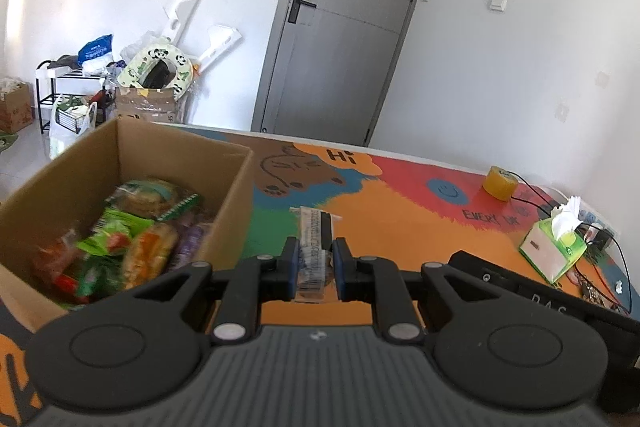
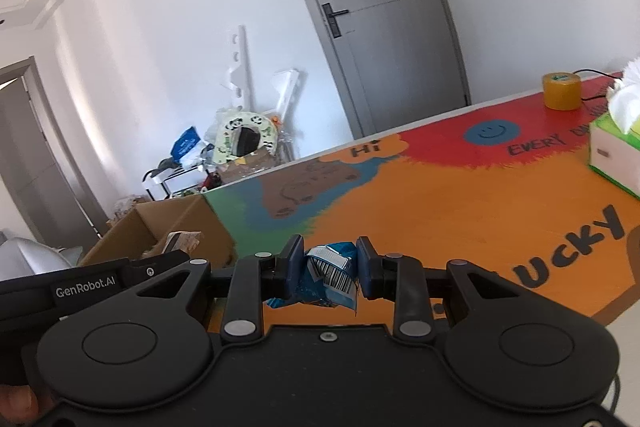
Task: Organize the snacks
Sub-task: 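Carry both snacks into the cardboard box and open both tools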
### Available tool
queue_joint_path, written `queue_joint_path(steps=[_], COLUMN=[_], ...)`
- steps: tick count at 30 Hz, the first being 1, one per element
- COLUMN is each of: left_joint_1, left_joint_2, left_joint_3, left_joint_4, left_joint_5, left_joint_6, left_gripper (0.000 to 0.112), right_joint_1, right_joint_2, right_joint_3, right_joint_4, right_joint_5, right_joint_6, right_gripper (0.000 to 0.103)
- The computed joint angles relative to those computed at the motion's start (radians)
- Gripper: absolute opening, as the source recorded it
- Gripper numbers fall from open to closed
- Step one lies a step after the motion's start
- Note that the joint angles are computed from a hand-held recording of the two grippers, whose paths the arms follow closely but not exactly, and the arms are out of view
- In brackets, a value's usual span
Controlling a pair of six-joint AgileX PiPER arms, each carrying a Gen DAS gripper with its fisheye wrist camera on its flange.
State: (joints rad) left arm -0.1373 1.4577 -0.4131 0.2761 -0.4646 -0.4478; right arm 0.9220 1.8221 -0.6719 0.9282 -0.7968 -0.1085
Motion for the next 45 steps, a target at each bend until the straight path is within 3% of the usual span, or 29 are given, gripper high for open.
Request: queue_joint_path(steps=[12, 21, 27, 36, 45], left_joint_1=[0.268, 0.539, 0.623, 0.65, 0.732], left_joint_2=[-0.136, -0.151, -0.079, 0.031, 0.04], left_joint_3=[0.056, 0.043, -0.001, -0.071, -0.093], left_joint_4=[0.421, 0.692, 0.744, 0.809, 0.913], left_joint_5=[-0.027, -0.09, -0.129, -0.151, -0.179], left_joint_6=[-0.299, -0.47, -0.494, -0.555, -0.631], left_gripper=[0.017, 0.017, 0.017, 0.017, 0.021], right_joint_1=[0.069, 0.096, 0.113, 0.126, 0.135], right_joint_2=[0.024, 0.072, 0.108, 0.163, 0.214], right_joint_3=[-0.099, -0.219, -0.306, -0.427, -0.531], right_joint_4=[0.032, 0.027, 0.072, 0.176, 0.222], right_joint_5=[0.021, 0.075, 0.107, 0.148, 0.19], right_joint_6=[-0.09, -0.162, -0.249, -0.395, -0.481], right_gripper=[0.03, 0.03, 0.03, 0.03, 0.03])
